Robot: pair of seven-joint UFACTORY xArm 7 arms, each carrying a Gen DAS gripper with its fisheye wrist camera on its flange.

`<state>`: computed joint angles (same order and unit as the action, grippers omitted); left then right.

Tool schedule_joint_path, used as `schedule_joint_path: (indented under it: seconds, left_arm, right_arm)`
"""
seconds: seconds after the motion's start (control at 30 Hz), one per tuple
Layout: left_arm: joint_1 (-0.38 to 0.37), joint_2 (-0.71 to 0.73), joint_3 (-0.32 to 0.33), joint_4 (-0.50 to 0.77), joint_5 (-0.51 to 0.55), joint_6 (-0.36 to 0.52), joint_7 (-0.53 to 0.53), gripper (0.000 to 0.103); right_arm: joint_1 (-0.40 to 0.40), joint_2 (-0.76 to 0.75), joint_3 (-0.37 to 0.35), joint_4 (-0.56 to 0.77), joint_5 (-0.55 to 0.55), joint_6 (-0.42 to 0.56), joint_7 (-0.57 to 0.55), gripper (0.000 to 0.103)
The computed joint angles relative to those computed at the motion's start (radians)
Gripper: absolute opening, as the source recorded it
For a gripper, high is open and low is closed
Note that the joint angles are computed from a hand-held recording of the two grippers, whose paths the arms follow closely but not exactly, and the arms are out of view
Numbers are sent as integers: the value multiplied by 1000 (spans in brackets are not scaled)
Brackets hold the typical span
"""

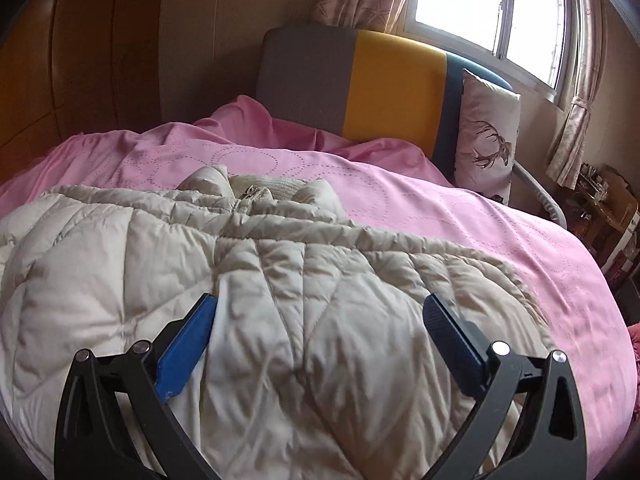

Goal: Fold large clothes

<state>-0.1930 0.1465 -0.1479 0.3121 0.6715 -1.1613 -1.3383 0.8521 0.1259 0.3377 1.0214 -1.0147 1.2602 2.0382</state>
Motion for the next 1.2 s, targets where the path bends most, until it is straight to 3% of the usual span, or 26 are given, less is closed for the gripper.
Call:
schedule_joint_path:
  seconds: [0.17,0.27,0.37,0.5,0.57,0.63,0.73,0.83,1.0,1.1,1.2]
  left_arm:
    - [49,-186,62,-92,108,-36,-3,25]
    - [70,-346,113,-147,188,33,-6,25]
    - [68,-448,151,-199,217,77,-5,25]
    - [34,-479,166,-211,195,108,0,25]
    - [8,-527,162,-203,205,162,-23,25]
    - [-21,-524,153,-169,191,194,-2,25]
    - [-79,-603,115,-141,156,290,26,25]
    - [-113,-678,96,-135,125,375,68,25]
    - [-170,-756,107,-132,97,486,109,25]
    - [-223,-753,119,-108,88,536,127,25]
    - [-248,-773,27,-83,24,628,188,25]
  right_arm:
    - [38,29,20,5,-30,-71,61,101]
    - [64,81,11,78,-31,-55,20,101]
    - [104,96,-11,130,-102,-3,69,101]
    - [86,233,-30,294,-21,64,-97,101]
    - [129,281,-85,307,-49,33,-69,101]
    - [180,339,-114,357,-73,104,-70,101]
    - [193,333,-134,344,-66,83,-60,101]
    - [165,241,-123,249,-48,-8,-22,101]
    - [201,153,-61,158,-114,35,147,101]
    - [187,213,-52,190,-97,-3,122,101]
    - [229,286,-73,257,-112,76,79,101]
